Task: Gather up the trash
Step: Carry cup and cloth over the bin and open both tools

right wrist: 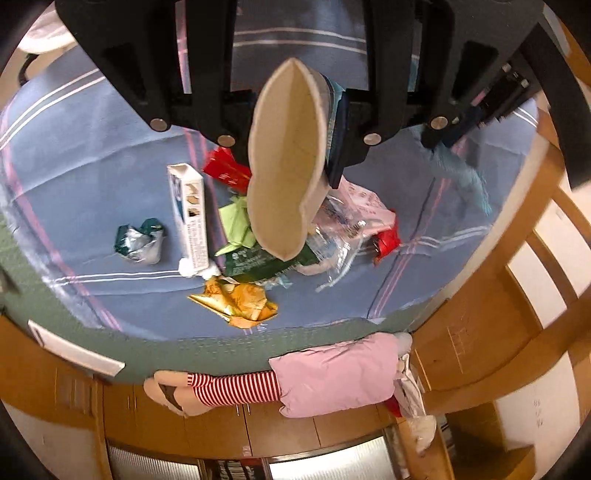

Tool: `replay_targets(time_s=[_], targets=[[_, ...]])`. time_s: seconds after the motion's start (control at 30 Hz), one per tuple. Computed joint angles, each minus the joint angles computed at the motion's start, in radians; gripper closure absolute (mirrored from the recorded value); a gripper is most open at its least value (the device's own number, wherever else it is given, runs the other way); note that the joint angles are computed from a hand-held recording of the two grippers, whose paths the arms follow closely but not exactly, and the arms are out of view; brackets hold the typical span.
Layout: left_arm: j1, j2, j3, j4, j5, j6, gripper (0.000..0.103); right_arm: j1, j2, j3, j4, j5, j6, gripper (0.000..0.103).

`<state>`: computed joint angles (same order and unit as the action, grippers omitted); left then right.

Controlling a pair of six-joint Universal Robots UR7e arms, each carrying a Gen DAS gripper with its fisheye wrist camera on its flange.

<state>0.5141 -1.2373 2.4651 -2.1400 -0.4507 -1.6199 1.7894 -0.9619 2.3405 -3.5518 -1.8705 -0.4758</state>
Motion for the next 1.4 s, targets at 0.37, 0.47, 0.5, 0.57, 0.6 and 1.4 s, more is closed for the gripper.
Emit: replay_targets(time_s=[0.37,0.47,0.5,0.57,0.6,1.4], targets=[[0.005,0.009,-0.005,0.004,0.000,0.016,0.084,-0.031,-0.013,0.025,-0.001,-0.016,0.019,0.072],[0.006,0.013,-0.005,-0.003,0.002,0.024,0.084,-0.034,-0.013,0.032,-0.003,-0.019,0.017,0.072],[0.006,0.015,-0.006,-0.005,0.002,0.025,0.084,-0.036,-0.011,0.033,-0.004,-0.022,0.016,0.072],[0.007,0.015,-0.005,-0.009,0.001,0.029,0.084,-0.036,-0.008,0.035,-0.004,-0.027,0.016,0.072],[0.007,0.016,-0.006,-0.007,0.002,0.027,0.084,-0.037,-0.005,0.036,-0.004,-0.029,0.016,0.072],[-0.113,0.061,0.157,-0.624,-0.038,0.337,0.084,-0.089,-0.325,0.176,0.102,0.036,-0.079,0.072]])
